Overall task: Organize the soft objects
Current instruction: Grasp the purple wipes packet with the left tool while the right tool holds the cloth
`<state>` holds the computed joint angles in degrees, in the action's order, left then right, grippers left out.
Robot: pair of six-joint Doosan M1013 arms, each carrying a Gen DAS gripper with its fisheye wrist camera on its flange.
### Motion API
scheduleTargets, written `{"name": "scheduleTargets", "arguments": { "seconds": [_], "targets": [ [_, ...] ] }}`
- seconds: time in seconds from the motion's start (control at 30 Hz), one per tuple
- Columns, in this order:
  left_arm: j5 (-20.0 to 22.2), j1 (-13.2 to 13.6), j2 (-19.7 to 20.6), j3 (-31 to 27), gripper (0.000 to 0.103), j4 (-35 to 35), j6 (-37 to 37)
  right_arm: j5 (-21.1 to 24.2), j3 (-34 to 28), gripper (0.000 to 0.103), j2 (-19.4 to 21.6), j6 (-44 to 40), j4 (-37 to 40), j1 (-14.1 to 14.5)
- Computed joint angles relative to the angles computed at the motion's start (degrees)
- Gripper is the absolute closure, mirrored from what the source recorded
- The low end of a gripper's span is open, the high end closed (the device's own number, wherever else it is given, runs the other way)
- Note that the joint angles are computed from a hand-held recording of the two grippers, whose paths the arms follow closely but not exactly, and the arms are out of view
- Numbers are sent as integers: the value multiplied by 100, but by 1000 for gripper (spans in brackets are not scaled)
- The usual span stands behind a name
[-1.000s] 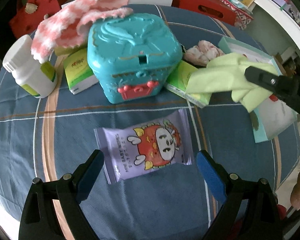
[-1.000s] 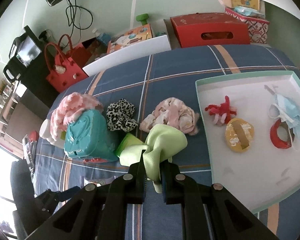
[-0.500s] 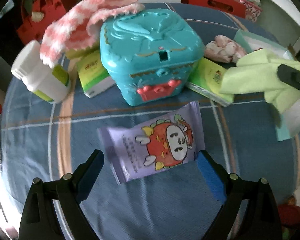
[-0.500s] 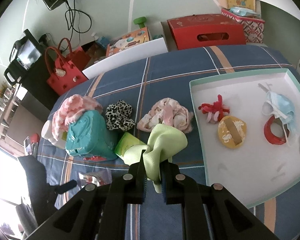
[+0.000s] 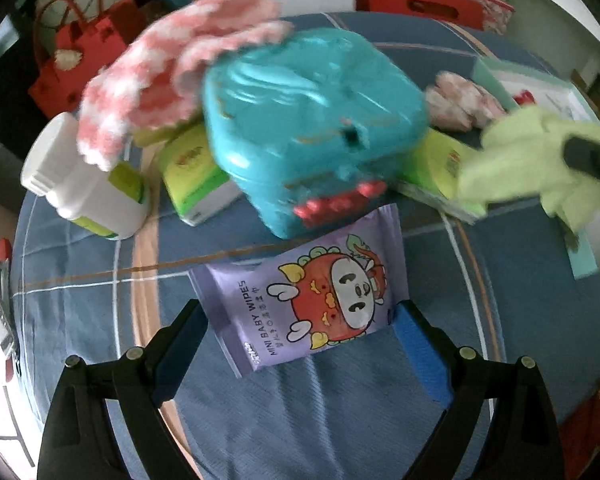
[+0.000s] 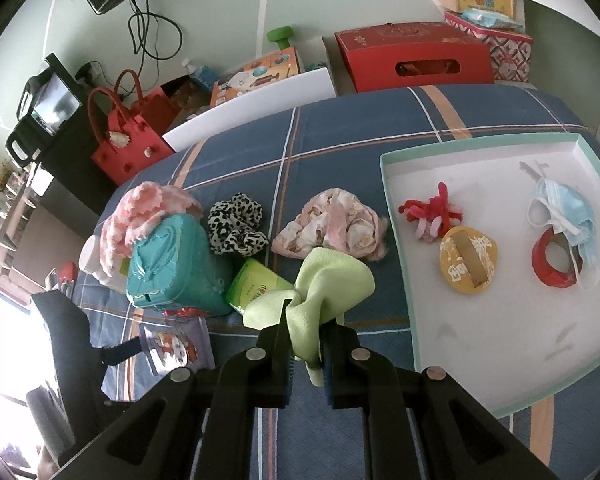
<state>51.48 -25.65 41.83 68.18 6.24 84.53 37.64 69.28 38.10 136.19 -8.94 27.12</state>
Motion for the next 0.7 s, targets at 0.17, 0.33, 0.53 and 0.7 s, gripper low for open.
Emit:
{"name": "scheduleTargets", "arguments": {
  "seconds": [0.17, 0.33, 0.53, 0.7],
  "targets": [
    [207, 15, 45, -68, 9, -401, 551, -4, 12, 91, 3, -29, 55, -19],
    [251, 95, -15, -28, 9, -1097, 1113, 7, 17, 91, 3, -9, 74, -29],
    [55, 95, -218, 194, 9, -1132, 1256, -26, 55, 91, -20, 90, 23, -42],
    [-58, 188, -284, 216, 9, -873, 958, -41, 80, 91, -35, 119, 5, -50]
  ]
}}
